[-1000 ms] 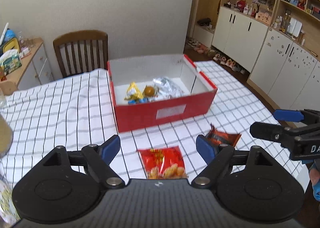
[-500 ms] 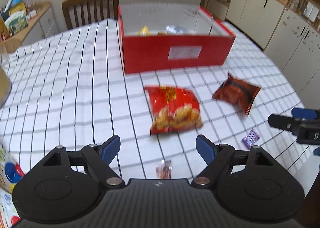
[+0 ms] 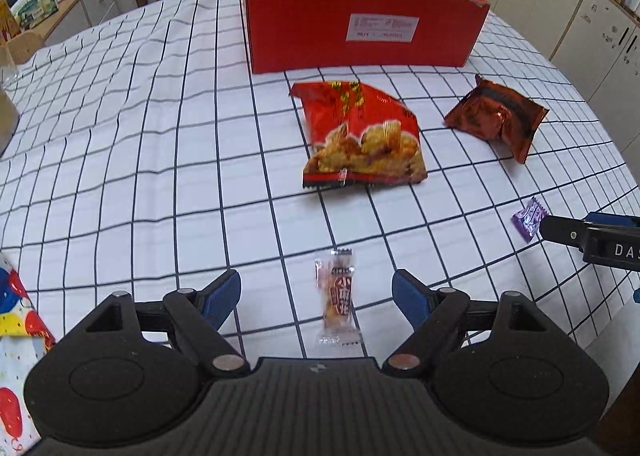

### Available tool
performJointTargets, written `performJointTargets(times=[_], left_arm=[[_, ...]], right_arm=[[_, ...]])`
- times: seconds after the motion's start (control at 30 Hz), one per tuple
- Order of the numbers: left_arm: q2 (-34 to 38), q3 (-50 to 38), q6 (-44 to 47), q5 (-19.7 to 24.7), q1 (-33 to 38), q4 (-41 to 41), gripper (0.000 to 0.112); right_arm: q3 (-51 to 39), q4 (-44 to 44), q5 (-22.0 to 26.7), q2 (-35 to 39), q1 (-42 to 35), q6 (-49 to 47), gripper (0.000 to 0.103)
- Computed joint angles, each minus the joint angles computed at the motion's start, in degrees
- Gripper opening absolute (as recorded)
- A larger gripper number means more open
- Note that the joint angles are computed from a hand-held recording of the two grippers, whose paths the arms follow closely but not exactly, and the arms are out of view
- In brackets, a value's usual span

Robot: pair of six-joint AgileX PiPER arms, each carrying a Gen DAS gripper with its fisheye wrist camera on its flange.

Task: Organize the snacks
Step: 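Grasp the small white candy packet with the left tool while the right tool grasps the purple candy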

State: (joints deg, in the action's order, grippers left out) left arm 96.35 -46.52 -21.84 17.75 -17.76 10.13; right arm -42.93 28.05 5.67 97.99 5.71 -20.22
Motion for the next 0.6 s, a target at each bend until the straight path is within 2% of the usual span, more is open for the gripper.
performJointTargets(times=[0.07,0.3,0.43,0.53,0.6], left_arm=[[0.69,0.02,-1.06,-0.04,-0.07,0.44,0.083],[2.09,0.59,-2.47,-0.82,-0.44,1.24,0.082],[1.93,1.02,-1.81,-1.61,-0.35,0.48,0.082],[1.88,1.15,1.97,-1.92,-0.03,-2.96,0.075],[2.08,1.04,3.08,-1.89,0.05,-4.01,0.074]], right_arm=[[-0.18,0.64,0.05,0.95,-0.27,-0.49,0.080],[-1.61,16.07,1.01,3.91,-1.34,-15.70,0.066],[-3.24,14.75,2.49,5.49,-1.45,-14.40,0.062],[-4.26,14.11,2.96,6.54,-1.33,-13.58,0.061],[-4.92,13.50,3.24,6.97,-1.25,-13.26,0.061]])
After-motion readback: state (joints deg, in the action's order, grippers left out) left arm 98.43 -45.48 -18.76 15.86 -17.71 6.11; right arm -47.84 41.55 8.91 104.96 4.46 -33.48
